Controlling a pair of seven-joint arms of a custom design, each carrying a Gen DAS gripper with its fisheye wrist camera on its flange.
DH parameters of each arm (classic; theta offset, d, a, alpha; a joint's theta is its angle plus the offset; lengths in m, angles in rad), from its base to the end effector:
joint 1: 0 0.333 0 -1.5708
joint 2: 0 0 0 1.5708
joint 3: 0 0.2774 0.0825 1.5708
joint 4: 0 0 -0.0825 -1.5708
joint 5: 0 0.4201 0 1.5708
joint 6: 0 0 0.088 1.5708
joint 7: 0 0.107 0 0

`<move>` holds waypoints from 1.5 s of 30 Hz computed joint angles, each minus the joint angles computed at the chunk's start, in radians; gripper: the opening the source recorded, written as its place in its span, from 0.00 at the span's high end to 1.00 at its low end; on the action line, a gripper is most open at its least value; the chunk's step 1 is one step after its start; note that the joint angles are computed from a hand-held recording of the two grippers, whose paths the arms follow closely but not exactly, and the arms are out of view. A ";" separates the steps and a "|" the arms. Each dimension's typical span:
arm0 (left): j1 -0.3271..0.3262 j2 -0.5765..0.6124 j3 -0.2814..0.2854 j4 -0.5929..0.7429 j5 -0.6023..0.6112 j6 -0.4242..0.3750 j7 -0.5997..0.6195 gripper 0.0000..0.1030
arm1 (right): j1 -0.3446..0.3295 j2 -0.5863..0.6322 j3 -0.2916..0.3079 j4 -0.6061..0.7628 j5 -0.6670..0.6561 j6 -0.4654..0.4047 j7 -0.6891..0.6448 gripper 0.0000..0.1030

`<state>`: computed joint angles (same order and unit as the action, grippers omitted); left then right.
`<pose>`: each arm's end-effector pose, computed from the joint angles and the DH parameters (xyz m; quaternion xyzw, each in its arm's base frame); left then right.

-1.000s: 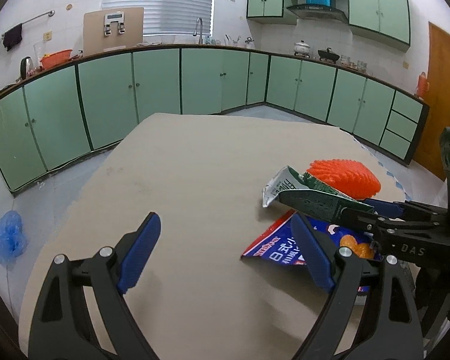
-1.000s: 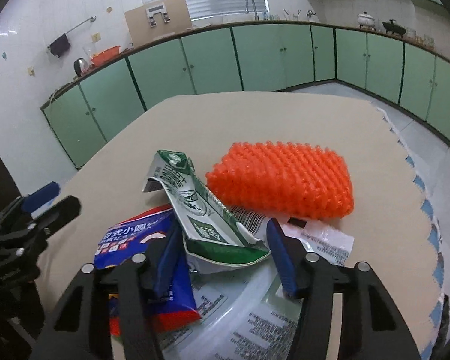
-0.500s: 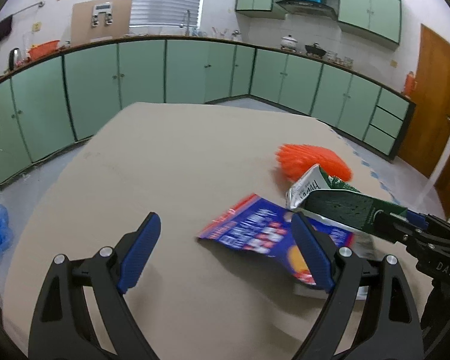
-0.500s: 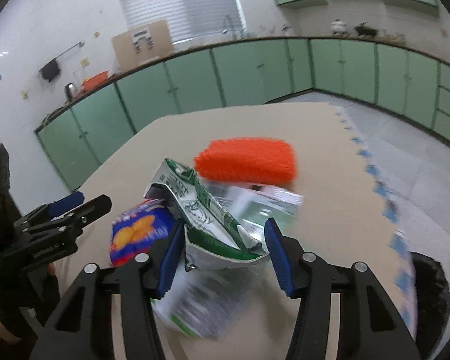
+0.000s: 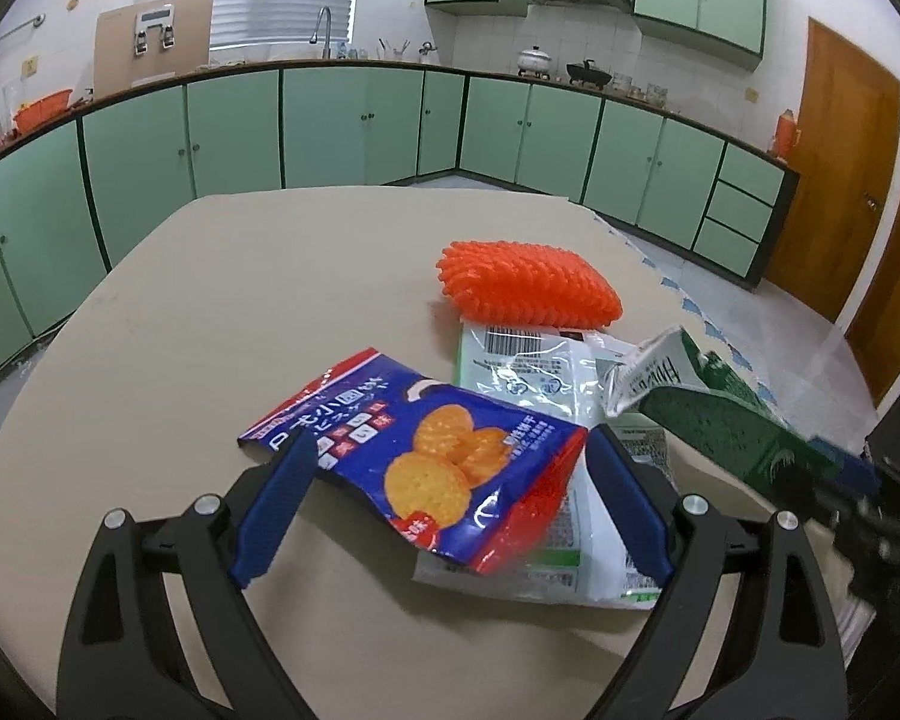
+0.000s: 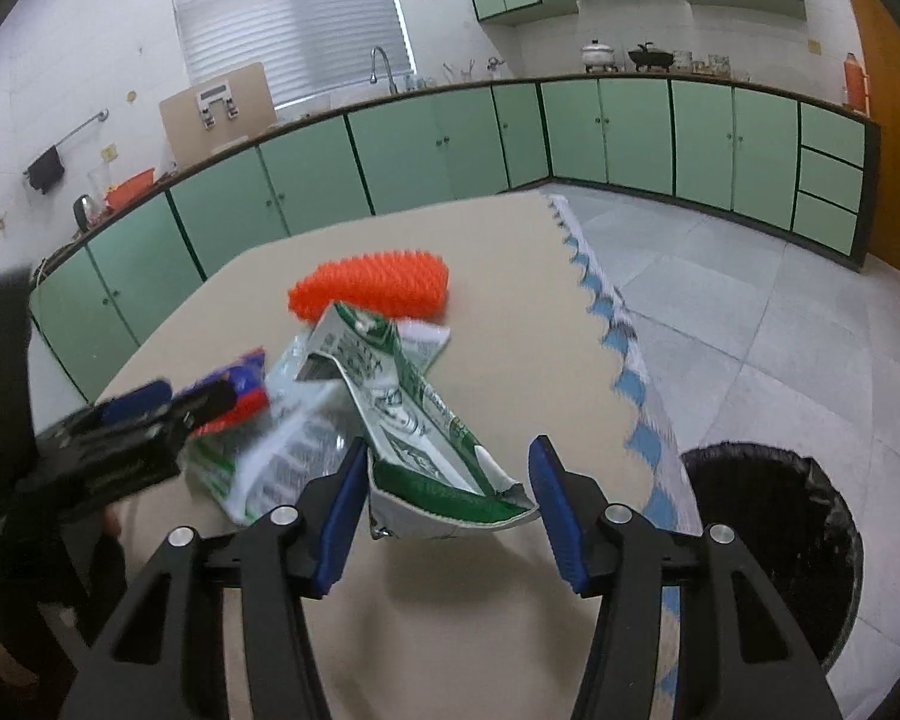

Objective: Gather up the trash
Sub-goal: 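Close the right tool on the green milk carton, then lift the milk carton with the right tool while the left tool moves to the clear plastic bag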

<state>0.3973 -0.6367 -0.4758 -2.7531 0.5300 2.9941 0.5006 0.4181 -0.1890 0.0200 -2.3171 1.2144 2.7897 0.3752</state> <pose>0.4428 -0.0576 0.4110 -0.7639 0.4751 -0.2757 0.3388 0.5148 0.1940 0.4133 -0.7908 0.4177 -0.1040 0.4351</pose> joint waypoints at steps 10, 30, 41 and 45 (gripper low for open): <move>0.023 0.023 -0.021 0.035 0.088 -0.071 -0.079 0.18 | -0.005 0.006 -0.001 0.004 0.025 -0.003 -0.003 0.48; -0.078 -0.127 0.099 -0.095 -0.010 -0.075 0.033 0.17 | 0.005 -0.005 0.009 0.003 0.027 0.028 -0.020 0.32; -0.076 -0.124 0.065 -0.102 -0.054 -0.079 0.048 0.17 | -0.003 0.080 0.024 0.076 -0.057 0.001 -0.004 0.18; -0.075 -0.125 0.066 -0.101 -0.058 -0.085 0.048 0.17 | -0.018 0.120 0.041 0.110 -0.079 -0.011 0.034 0.18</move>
